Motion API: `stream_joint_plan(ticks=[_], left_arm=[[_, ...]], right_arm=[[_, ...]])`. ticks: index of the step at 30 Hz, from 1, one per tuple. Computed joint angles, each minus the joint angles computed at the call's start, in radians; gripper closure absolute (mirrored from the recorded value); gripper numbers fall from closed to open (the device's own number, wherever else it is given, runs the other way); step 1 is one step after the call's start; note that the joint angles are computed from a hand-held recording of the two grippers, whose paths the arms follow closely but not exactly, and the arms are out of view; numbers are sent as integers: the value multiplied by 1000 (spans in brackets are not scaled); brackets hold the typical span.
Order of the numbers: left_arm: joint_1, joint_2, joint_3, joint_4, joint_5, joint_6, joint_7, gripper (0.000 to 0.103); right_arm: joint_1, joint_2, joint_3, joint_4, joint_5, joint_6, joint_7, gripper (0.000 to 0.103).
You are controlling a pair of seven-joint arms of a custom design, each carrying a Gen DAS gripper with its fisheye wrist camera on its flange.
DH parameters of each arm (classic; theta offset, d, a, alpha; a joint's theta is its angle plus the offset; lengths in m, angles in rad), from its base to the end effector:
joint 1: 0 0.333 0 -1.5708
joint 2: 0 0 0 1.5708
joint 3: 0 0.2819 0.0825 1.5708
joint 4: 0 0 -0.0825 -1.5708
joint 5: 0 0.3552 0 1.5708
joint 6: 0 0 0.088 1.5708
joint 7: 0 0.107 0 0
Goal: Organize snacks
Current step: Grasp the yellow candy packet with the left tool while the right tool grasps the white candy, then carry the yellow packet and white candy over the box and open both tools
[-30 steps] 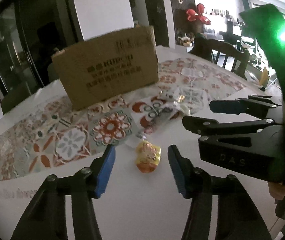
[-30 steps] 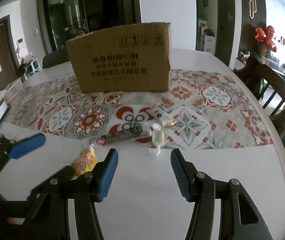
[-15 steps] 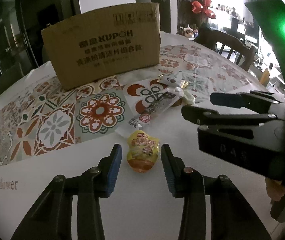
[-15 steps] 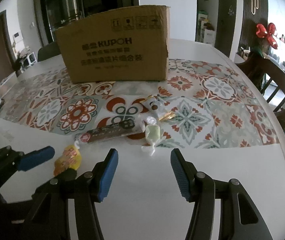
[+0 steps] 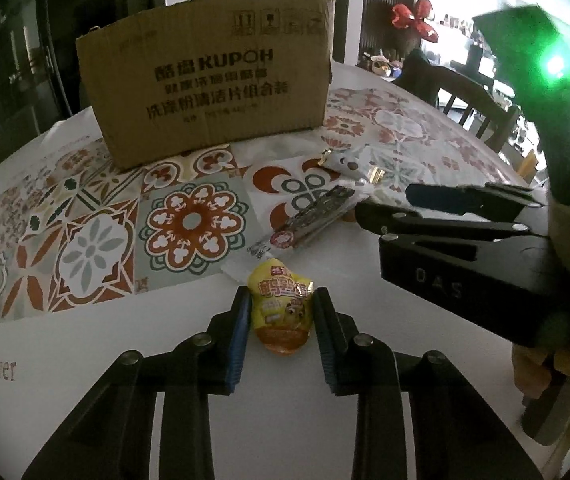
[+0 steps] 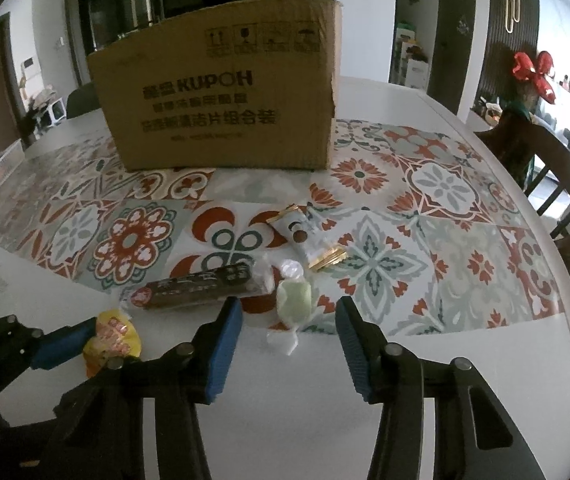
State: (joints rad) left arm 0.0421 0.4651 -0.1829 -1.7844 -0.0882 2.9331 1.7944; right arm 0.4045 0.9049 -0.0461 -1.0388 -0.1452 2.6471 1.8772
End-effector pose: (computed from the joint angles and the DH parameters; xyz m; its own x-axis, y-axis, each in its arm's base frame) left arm 0.6600 -0.0724 0.3655 -0.2367 -0.9715 0.0077 -0.7458 0.1766 -0.6424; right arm 0.7141 0.2873 0.3650 0.1949 -0.9804 -0.0285 -0.7441 -0.1289 -0.6555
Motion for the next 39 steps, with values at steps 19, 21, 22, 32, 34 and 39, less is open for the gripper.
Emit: stream_joint_plan(ticks=[19, 21, 22, 32, 34, 39], left_arm=[[57, -41, -74, -36, -83, 47, 81, 73], [70, -50, -88, -34, -109, 34, 95, 73], [82, -56, -102, -32, -130, 24, 106, 73], [109, -131, -116, -68, -254, 72, 191, 73], [124, -143, -131, -71, -278, 89, 227, 73], [157, -159, -159, -56, -335, 110, 300, 73]], right_arm=[[22, -152, -23, -237, -13, 111, 79, 84], [30, -187, -30, -286, -27, 136, 103, 84], [37, -203, -39, -308, -38, 146, 119, 84], [76, -308, -82, -417, -131, 242, 229, 84], [81, -315, -85, -418, -147, 251, 242, 83], [90, -328, -88, -415, -169, 276, 274, 83]])
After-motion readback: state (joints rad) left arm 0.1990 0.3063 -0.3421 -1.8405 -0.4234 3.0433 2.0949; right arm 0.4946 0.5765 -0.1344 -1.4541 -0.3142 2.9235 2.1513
